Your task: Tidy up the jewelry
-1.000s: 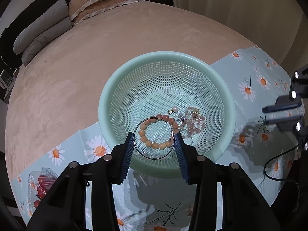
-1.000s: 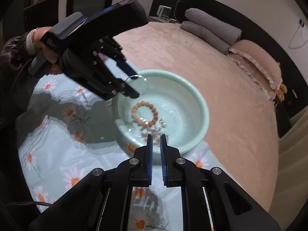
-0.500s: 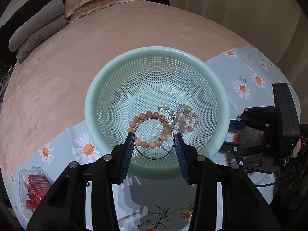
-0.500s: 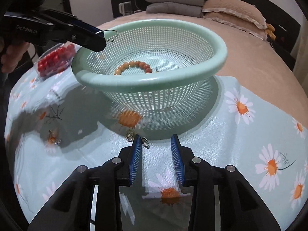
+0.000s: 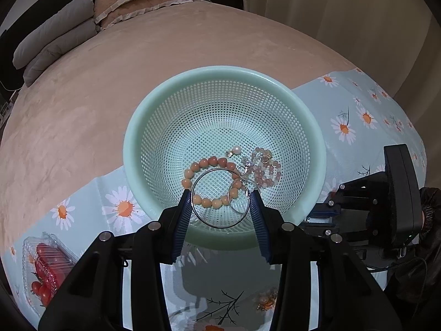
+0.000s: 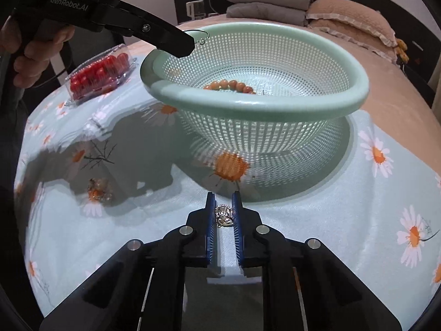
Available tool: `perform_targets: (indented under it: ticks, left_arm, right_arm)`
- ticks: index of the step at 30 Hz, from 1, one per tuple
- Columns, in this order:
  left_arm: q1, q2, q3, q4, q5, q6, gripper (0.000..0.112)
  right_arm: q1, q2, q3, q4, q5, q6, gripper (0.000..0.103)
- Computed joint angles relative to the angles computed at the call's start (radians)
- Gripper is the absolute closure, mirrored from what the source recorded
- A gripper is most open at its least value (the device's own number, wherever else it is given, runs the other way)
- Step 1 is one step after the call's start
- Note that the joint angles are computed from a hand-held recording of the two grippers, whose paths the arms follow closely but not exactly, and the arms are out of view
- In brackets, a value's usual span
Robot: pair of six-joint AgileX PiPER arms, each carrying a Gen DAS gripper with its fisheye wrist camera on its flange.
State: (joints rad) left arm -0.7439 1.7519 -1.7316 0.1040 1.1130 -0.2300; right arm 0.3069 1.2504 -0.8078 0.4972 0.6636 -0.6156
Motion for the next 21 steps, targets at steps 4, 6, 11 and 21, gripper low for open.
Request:
perform_targets:
  ticks: [4, 6, 11, 21]
  left_arm:
    - [-0.002, -0.014, 0.009, -0.004, 0.003, 0.003, 0.068]
    - [-0.002, -0.021, 0.008, -0.003, 0.007, 0.001, 0.068]
    - [-0.011, -0.030, -0.023, 0.007, 0.027, -0.004, 0.068]
    - [-0.006, -0.017, -0.049, 0.015, 0.040, 0.010, 0.068]
  right_arm:
    - [-0.031, -0.086, 0.007, 0.075, 0.076, -0.084, 0.092]
    - [-0.042, -0.134, -0.021, 0.070, 0.113, -0.081, 0.092]
    - [-0.103, -0.179, -0.182, 0.072, 0.267, -0.131, 0.092]
    - [-0.095, 0.035, -0.530, 0.006, 0.338, -0.122, 0.092]
